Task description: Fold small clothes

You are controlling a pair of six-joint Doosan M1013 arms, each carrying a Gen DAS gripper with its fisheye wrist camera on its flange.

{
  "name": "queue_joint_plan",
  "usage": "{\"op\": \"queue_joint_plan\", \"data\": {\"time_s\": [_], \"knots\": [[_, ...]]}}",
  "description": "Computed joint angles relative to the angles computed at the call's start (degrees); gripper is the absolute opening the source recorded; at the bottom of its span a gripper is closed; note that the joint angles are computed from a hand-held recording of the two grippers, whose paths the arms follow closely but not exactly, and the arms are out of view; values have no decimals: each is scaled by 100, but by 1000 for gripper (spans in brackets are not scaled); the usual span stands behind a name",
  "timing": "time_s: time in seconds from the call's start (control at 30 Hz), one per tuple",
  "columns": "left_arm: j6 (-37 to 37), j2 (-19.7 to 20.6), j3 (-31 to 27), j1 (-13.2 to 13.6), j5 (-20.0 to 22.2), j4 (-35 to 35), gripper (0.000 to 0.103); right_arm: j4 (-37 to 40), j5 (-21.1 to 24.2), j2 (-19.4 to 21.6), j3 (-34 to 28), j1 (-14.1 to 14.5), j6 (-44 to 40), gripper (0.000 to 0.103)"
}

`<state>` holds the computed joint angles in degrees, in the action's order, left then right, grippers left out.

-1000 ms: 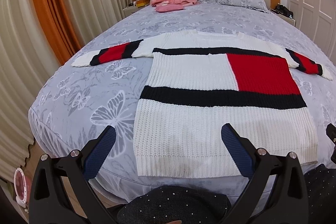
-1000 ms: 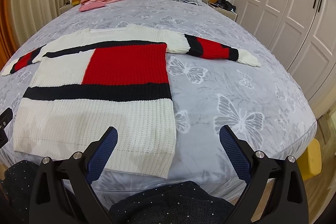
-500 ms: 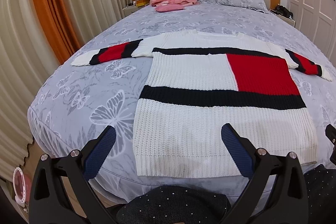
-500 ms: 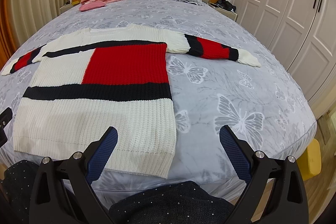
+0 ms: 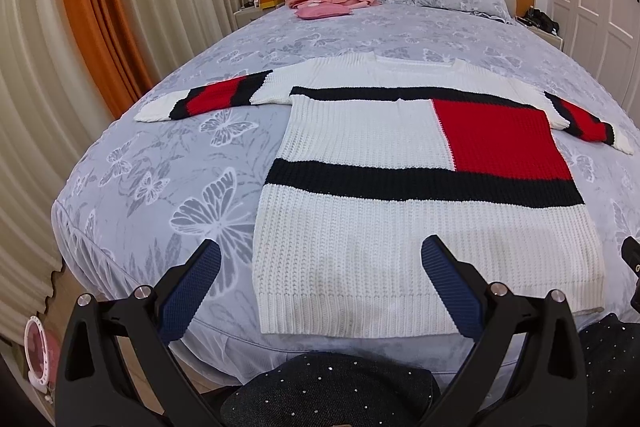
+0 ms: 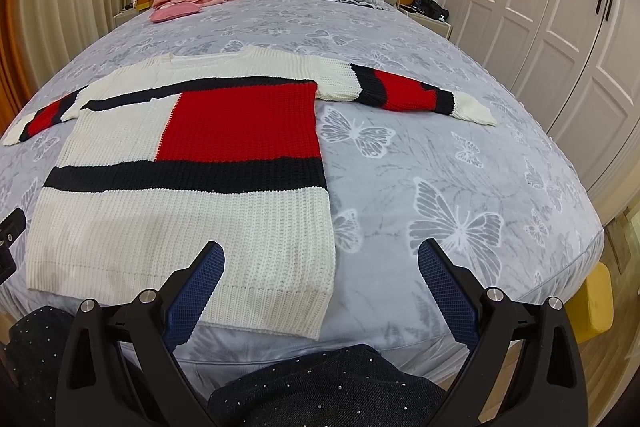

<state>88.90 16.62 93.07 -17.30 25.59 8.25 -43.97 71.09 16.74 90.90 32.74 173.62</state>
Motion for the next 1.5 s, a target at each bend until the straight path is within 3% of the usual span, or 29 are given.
{"op": "queue_joint_plan", "data": {"time_s": [0.23,0.73,0.8,0.9,1.0,1.17,1.27,1.33,1.5], "knots": [[64,1,17,0,-29,-48,98,172,-163,-76,86,-83,166,96],[93,104,-117,-107,309,215,98,534,-253,-32,81,-217,66,96],[131,108,-134,-98,334,176,98,738,-421,-92,135,-305,52,96],[461,130,-222,-23,482,-306,98,848,-1183,-394,489,-553,255,96],[669,206,-367,42,688,-644,98,662,-1178,-565,676,-983,169,96],[787,382,-594,85,1043,-1022,98,744,-1793,-890,1034,-2208,25,95],[686,461,-682,56,1134,-1047,98,1539,-2421,-873,1105,-3137,-286,95],[608,503,-726,13,1148,-953,98,1916,-2659,-787,1110,-3553,-302,95],[660,623,-914,-41,1362,-991,98,2197,-2971,-497,1126,-4144,293,92]]}}
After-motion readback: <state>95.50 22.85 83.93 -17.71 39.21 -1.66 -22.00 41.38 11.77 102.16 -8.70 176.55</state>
